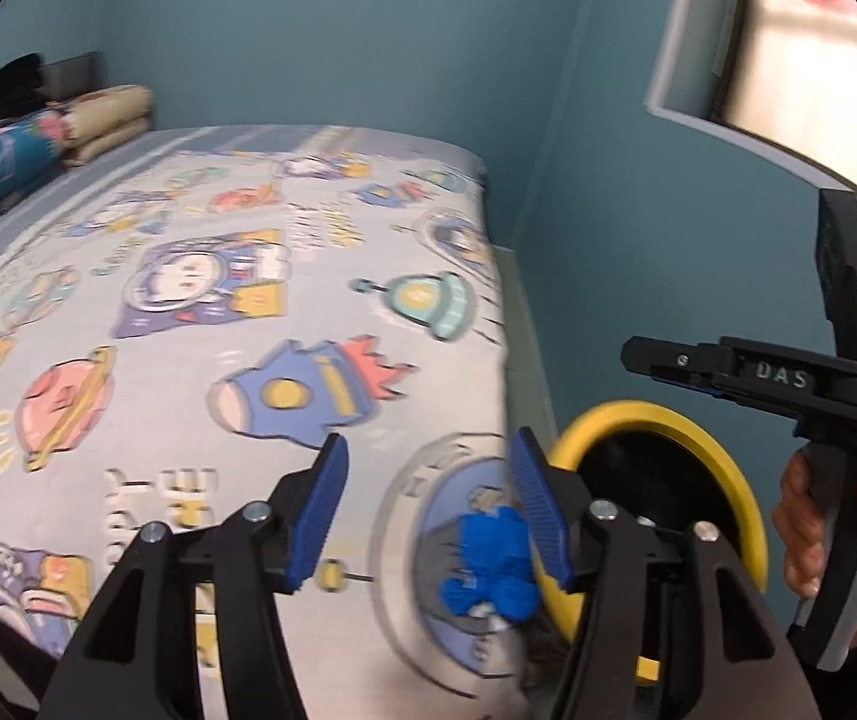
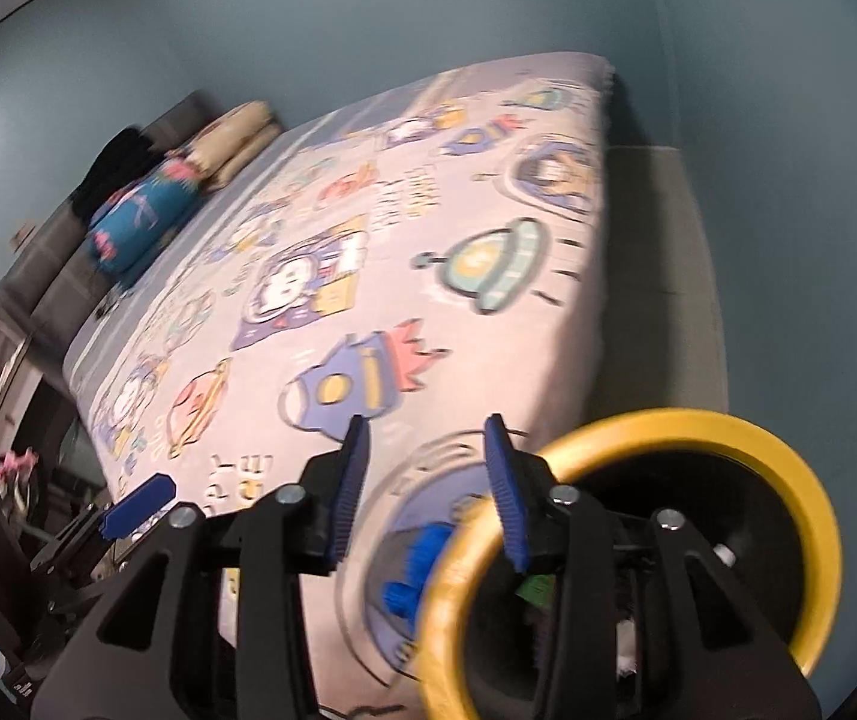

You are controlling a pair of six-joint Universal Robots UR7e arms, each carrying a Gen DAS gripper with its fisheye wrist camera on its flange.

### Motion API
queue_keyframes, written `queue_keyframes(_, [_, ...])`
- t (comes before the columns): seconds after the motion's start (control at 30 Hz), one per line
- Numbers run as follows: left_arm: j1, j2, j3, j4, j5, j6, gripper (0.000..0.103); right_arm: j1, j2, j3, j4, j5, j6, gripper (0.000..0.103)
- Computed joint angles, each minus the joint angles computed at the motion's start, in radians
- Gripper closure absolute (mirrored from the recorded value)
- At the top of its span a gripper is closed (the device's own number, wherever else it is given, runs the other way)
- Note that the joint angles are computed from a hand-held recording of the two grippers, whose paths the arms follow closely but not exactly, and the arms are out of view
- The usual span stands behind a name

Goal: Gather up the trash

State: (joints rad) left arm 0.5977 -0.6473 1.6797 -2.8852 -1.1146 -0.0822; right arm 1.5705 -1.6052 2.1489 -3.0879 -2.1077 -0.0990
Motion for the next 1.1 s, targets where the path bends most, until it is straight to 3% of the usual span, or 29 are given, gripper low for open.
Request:
queue_keyframes(0.17, [0.022, -0.050, 0.031, -0.046, 0.101, -0.011, 0.039, 0.063, 0.123, -0.084, -0.011, 0.004, -0.023, 0.053])
queue_keyframes(0.4, [0.037, -0.117, 0.079, -0.148, 0.260, -0.001, 0.022, 0.135, 0.255, -0.159, -0.135, -0.001, -0.052, 0.019])
queue_keyframes(0.53, [0.034, -0.156, 0.117, -0.221, 0.332, 0.012, 0.011, 0.189, 0.328, -0.187, -0.261, -0.047, -0.108, 0.011])
queue_keyframes(0.67, [0.024, -0.184, 0.156, -0.322, 0.368, 0.053, 0.008, 0.232, 0.377, -0.195, -0.385, -0.068, -0.172, 0.008])
queue_keyframes(0.8, [0.004, -0.209, 0.195, -0.388, 0.402, 0.076, 0.008, 0.284, 0.441, -0.219, -0.513, -0.161, -0.262, 0.008])
queue_keyframes(0.97, [-0.013, -0.238, 0.243, -0.455, 0.422, 0.059, 0.008, 0.316, 0.476, -0.208, -0.646, -0.191, -0.311, 0.008])
queue_keyframes(1.1, [-0.038, -0.236, 0.273, -0.554, 0.488, 0.081, 0.008, 0.332, 0.492, -0.184, -0.735, -0.186, -0.364, 0.008])
